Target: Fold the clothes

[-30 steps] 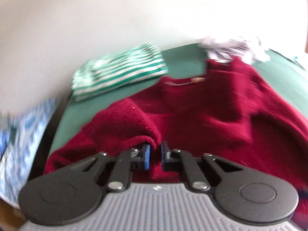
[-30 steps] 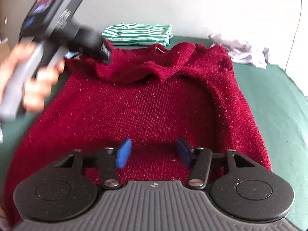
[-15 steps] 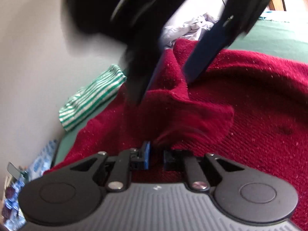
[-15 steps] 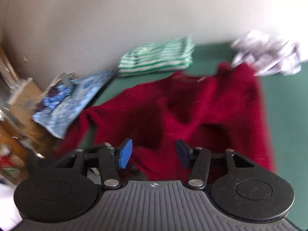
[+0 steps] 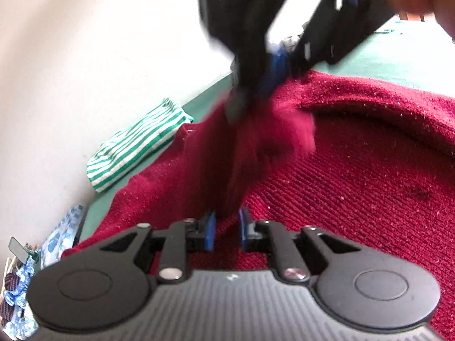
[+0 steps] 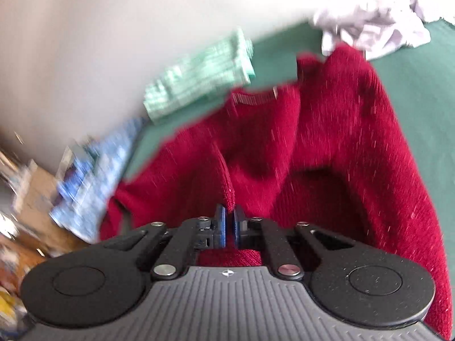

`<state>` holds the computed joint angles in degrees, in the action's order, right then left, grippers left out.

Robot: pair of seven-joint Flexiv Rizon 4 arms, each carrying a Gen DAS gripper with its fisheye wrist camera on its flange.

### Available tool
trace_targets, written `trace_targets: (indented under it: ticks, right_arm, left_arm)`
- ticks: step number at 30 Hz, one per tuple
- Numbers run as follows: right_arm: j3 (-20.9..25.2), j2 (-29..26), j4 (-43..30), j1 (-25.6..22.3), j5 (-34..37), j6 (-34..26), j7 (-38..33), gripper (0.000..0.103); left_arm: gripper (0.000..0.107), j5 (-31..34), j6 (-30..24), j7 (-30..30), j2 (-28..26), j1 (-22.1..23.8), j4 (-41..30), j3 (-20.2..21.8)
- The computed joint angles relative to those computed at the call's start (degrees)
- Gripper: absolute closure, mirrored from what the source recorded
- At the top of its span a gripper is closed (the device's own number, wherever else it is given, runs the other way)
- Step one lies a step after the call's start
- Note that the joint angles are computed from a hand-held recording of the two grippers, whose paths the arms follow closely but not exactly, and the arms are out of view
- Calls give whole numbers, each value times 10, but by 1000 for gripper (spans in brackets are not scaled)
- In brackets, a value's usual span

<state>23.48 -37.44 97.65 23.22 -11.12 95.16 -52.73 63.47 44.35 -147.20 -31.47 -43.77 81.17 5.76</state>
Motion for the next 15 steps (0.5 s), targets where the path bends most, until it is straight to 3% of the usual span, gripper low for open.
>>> trace_targets:
  ticks: [3, 4, 5, 7, 9, 12, 13, 15]
  right_arm:
    - [-2, 9, 14, -7, 20, 59, 18, 97]
    - [17, 2, 9, -24, 18, 64, 28, 97]
    - [41, -5, 8, -46, 14, 73, 37, 97]
    - [98, -25, -1, -96, -10, 85, 51, 97]
    - [119, -40, -18, -113, -31, 84, 67, 97]
    - [182, -75, -48, -154, -84, 78, 79, 97]
    - [198, -85, -57, -164, -100, 76, 82, 97]
    - [191, -78, -64, -160, -121, 80, 83, 97]
  left_arm:
    - [61, -10, 23, 0, 26, 11, 22, -2]
    - [50, -7, 48, -5, 42, 16, 39, -4]
    - [46, -7, 78, -1, 59, 24, 58, -9]
    - [47, -23, 143, 27, 80, 49, 85, -26]
    - [47, -42, 192, 70, 73, 64, 84, -42]
    - [50, -17, 199, 94, 21, 37, 18, -32]
    - [56, -29, 199, 108, 5, 37, -4, -31]
    - [65, -44, 202, 126, -37, 39, -59, -24]
